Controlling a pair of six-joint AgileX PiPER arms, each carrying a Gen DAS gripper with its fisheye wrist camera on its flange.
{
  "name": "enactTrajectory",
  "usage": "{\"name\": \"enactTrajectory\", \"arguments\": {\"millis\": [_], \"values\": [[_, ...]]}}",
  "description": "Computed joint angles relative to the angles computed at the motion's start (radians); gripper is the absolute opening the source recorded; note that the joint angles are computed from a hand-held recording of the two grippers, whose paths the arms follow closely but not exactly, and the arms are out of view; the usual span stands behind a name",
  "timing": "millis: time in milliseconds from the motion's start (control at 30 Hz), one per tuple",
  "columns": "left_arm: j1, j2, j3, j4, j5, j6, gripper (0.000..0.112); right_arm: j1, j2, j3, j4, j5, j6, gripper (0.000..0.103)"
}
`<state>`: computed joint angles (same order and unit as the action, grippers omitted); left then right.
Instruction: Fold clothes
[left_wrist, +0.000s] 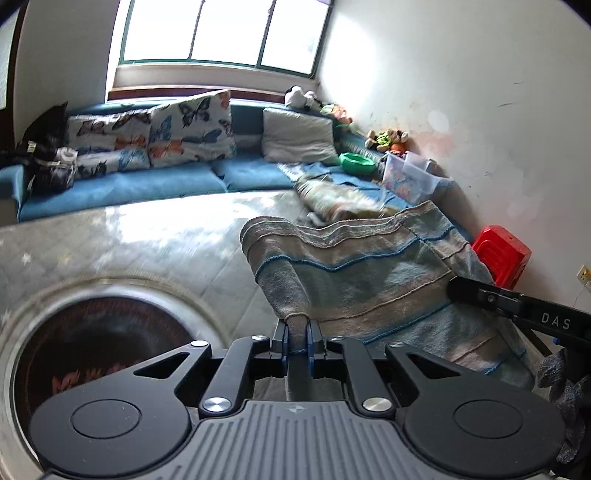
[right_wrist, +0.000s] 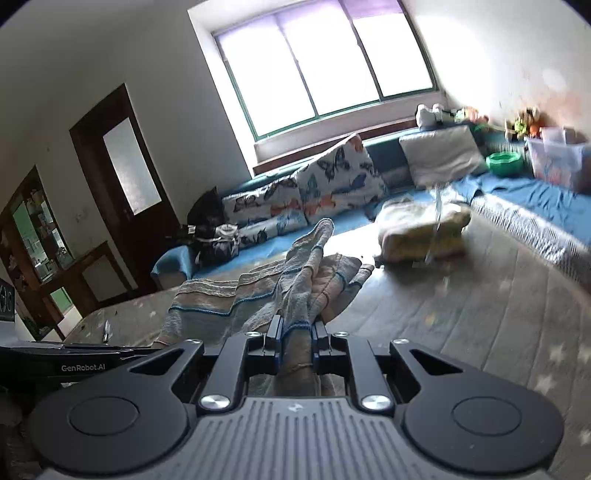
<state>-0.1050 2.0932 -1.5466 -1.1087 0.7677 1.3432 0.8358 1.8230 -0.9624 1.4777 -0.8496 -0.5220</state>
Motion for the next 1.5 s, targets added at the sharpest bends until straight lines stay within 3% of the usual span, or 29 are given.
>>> {"name": "enactTrajectory", "arguments": {"millis": [167,267,567,733,900,967,1167,1267,1500], "values": [[-0.053,0.002,-0.02,0.02,-0.028,-0.044,0.01,-0.015,-0.045,0.024,0.033,-0.008,-0.056,0.013],[-0.071,0.017,-0.019,0.045,-0.046,-0.064,0.01,-0.042,-0.057,0.056,0.026,0.028,-0.037,0.013],[-0.099,0.077,-0.013,0.161,-0.103,-0.15,0.011,-0.107,0.031,0.157,-0.172,0.153,0.298,0.014],[-0.096,0.109,-0.017,0.191,-0.119,-0.168,0.015,-0.131,0.087,0.164,-0.215,0.2,0.385,0.02],[-0.09,0.108,0.002,0.189,-0.149,-0.175,0.028,-0.127,0.08,0.163,-0.138,0.195,0.319,0.028],[-0.087,0.102,0.014,0.18,-0.173,-0.166,0.041,-0.122,0.07,0.155,-0.085,0.177,0.26,0.029],[-0.08,0.084,0.033,0.154,-0.185,-0.154,0.041,-0.128,0.035,0.136,-0.091,0.135,0.211,0.028],[-0.085,0.072,0.031,0.114,-0.186,-0.116,0.041,-0.152,0.044,0.114,-0.15,0.18,0.21,0.028],[-0.115,0.115,-0.088,0.155,-0.123,-0.185,0.035,-0.238,0.107,0.064,-0.205,0.295,0.218,0.028]]}}
